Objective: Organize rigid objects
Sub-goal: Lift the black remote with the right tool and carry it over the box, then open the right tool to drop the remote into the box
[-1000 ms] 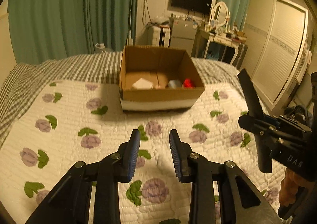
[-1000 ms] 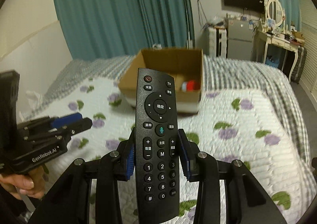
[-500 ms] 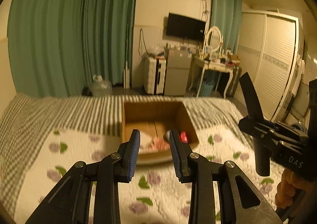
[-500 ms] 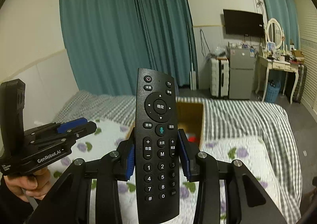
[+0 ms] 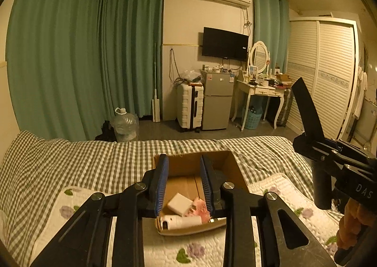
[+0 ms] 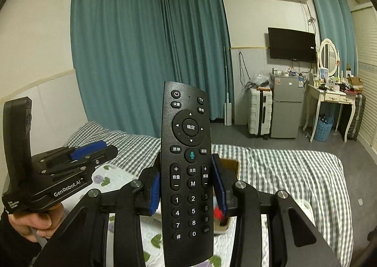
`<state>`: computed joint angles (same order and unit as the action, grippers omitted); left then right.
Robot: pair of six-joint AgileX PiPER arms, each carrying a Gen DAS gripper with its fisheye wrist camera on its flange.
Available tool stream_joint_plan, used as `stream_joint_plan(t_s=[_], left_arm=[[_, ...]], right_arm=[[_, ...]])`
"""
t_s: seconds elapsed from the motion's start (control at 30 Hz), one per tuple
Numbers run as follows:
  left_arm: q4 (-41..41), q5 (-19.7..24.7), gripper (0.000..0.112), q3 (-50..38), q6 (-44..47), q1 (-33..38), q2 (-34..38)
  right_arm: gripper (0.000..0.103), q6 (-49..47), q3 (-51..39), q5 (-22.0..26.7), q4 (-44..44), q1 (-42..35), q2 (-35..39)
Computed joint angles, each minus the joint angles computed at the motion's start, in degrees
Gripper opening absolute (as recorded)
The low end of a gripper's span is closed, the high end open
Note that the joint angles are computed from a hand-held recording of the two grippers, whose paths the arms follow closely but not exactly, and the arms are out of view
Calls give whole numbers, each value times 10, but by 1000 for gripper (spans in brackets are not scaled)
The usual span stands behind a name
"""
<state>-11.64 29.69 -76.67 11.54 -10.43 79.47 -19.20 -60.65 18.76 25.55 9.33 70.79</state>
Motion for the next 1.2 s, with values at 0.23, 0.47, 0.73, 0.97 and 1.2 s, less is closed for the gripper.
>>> stream_joint_plan(t_s=[0.23,0.47,0.73,0.97,1.2], left_arm=[[-14,-19,28,-56,-1,10,76],[-43,-57,28,-77,23,12,149],[-34,-57,28,-102,23,6,239],[-6,-61,28,-116,8,-5,291],[72,-55,28,-122,-36,-28,326]], right_arm=[[37,-110,-50,-30,99,-12,81],[37,-235,-92,-48,213,-9,187],[37,-332,-129,-44,294,-15,308],[37,-333,-156,-38,296,-28,395],[37,-245,-177,-60,187,-19,440]])
